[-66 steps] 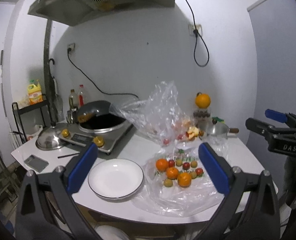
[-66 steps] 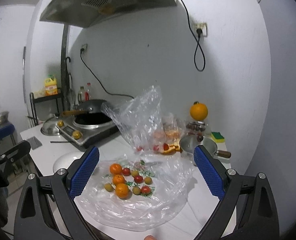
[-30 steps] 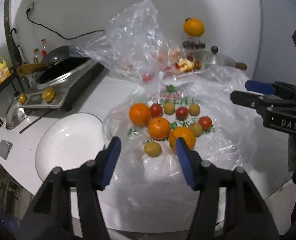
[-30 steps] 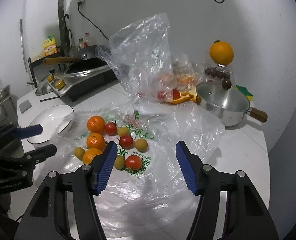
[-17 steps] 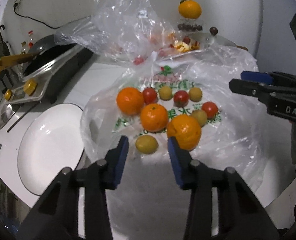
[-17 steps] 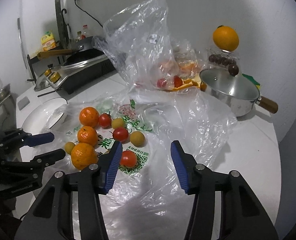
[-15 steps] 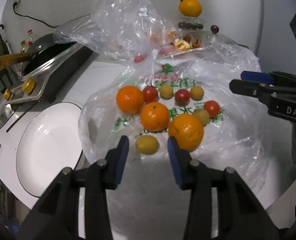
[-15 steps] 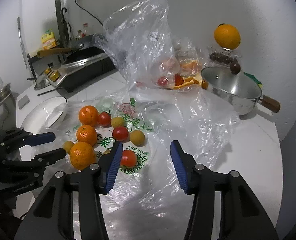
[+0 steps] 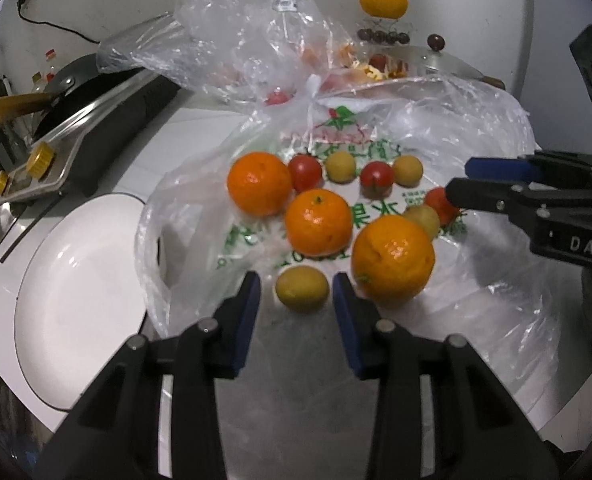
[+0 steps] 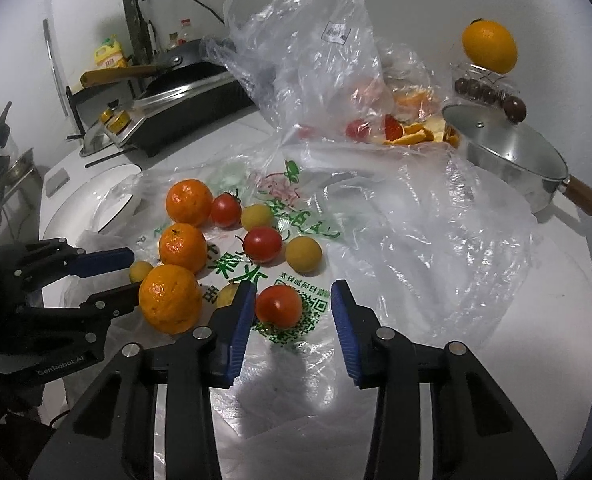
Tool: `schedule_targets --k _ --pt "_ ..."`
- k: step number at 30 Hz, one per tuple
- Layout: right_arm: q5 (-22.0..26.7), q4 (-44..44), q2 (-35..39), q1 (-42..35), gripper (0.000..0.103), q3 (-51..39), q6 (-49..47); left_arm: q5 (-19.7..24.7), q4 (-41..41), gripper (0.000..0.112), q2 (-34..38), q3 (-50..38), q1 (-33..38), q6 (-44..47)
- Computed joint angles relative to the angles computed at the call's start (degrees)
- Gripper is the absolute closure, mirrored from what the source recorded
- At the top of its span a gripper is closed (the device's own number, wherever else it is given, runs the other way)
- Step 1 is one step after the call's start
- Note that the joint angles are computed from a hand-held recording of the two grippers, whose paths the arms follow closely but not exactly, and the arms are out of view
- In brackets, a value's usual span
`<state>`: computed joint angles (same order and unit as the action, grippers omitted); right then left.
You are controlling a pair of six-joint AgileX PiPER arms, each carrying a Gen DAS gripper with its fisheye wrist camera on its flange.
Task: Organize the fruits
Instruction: 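Grasp a small yellow fruit with the left tool while the right tool grasps a red cherry tomato, then carry the yellow fruit and red tomato in both tools over the white plate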
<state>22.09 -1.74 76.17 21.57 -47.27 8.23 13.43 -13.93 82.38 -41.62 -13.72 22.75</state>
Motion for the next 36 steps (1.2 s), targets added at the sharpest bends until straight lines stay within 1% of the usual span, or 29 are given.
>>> schedule_targets --k 2,3,4,5,7,11,15,18,21,23,29,36 --pt "0.1 2.4 0.6 -0.4 0.061 -0.2 -2.1 0.1 -2.1 0.074 0.3 -0.1 0.3 2.4" --pt "0.2 3.4 0.9 -0.6 0.063 -0.4 -3.1 0.0 -2.6 0.074 0.4 -0.1 0.3 2.9" --pt "0.2 4.3 1.1 -0.8 0.068 -0.4 -3.9 0.0 -3.7 0.076 0.5 -0.1 0.4 4.2" --pt "0.4 6.2 1.5 -1.2 0.069 -0.5 -5.9 0.1 -4.9 0.078 0.7 -0.2 0.6 5.3" --pt "0.7 9.4 2.0 -1.9 0.07 -0.7 -8.8 0.5 -7.4 0.083 1.2 -0.4 1.1 7.8" --pt "1.4 15.1 3.1 -3.2 0.07 -1.3 -14.0 0.9 -11.3 0.083 0.7 -0.2 1.7 12.2" --pt "2.5 19.3 4.2 -4.1 0.07 -2.0 -17.5 1.0 -12.8 0.083 0.1 0.3 1.9 13.7" --pt "3.2 19.3 5.3 -4.2 0.07 -2.5 -17.3 1.3 -14.4 0.083 -1.1 0.7 2.0 15.4" --pt "2.7 19.0 4.5 -4.2 0.073 -2.1 -17.1 1.5 -14.0 0.083 -2.2 1.0 2.0 14.9" --pt "2.4 18.2 3.7 -3.9 0.073 -1.7 -16.1 1.6 -14.5 0.083 -3.0 1.3 2.1 15.4" --pt "2.1 11.4 1.6 -1.5 0.073 -1.3 -9.2 3.0 -17.1 0.083 -6.3 1.9 3.1 18.3" --pt "3.4 4.3 -1.7 1.2 0.073 -2.0 -1.4 5.1 -20.5 0.083 -10.5 2.4 4.9 22.2"
